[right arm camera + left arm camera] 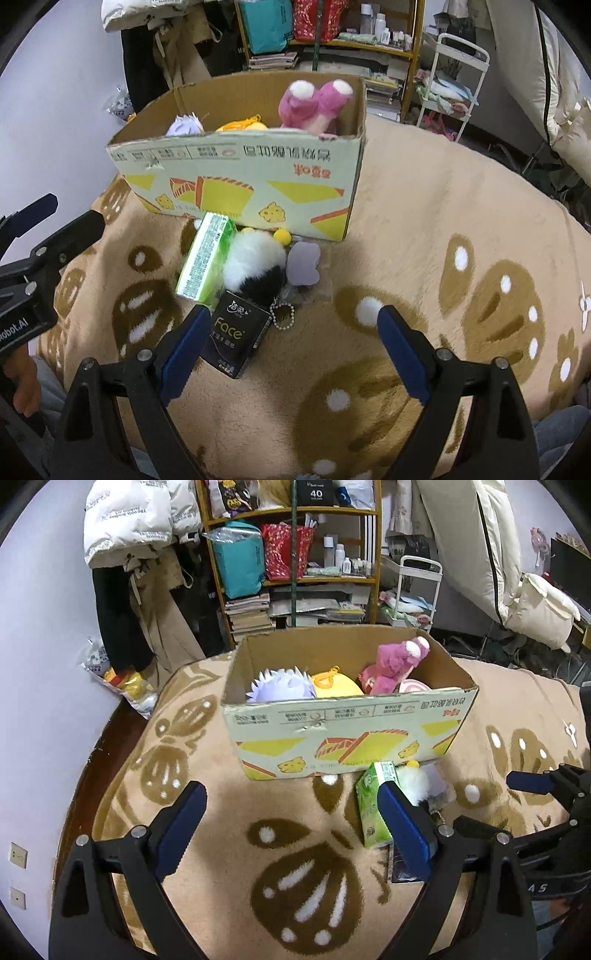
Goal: Organize soft objects
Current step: 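Move both tools back toward the tissue packs beside the box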
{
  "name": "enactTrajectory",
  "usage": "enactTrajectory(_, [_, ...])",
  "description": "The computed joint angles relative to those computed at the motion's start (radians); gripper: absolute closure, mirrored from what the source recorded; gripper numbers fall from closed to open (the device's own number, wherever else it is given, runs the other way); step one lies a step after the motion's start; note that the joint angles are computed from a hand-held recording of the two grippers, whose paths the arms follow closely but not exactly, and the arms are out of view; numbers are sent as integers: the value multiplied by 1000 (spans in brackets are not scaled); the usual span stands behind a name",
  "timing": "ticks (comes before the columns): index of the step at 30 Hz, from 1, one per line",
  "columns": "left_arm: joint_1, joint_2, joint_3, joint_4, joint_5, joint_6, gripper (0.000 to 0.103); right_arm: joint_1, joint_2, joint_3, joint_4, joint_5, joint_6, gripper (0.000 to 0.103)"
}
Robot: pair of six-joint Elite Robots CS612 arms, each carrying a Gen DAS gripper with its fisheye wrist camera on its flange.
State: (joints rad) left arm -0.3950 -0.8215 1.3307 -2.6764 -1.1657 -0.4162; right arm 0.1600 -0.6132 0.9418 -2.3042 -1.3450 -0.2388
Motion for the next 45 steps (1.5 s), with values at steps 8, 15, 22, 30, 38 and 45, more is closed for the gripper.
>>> enactTrajectory(8, [6,17,-21,0,-57,4,11,9,31,-53,70,-25,-22,7])
enactTrajectory(15, [11,33,-38,11,-89,-7,11,8,45,-77,111,-13,-13,7])
enactTrajectory(22, [12,47,-53,23,-132,-3,11,4,60,-108,154,1,-16,7])
enactTrajectory(30, [11,61,-71,44,-160,2,11,5,71,-126,199,10,-27,7])
enactTrajectory(38, [16,73,-87,62,-230,-12,11,4,80,-143,251,22,-49,7])
enactTrajectory(45, [15,93,-116,107,-251,-14,11,13,89,-151,284,9,-79,7])
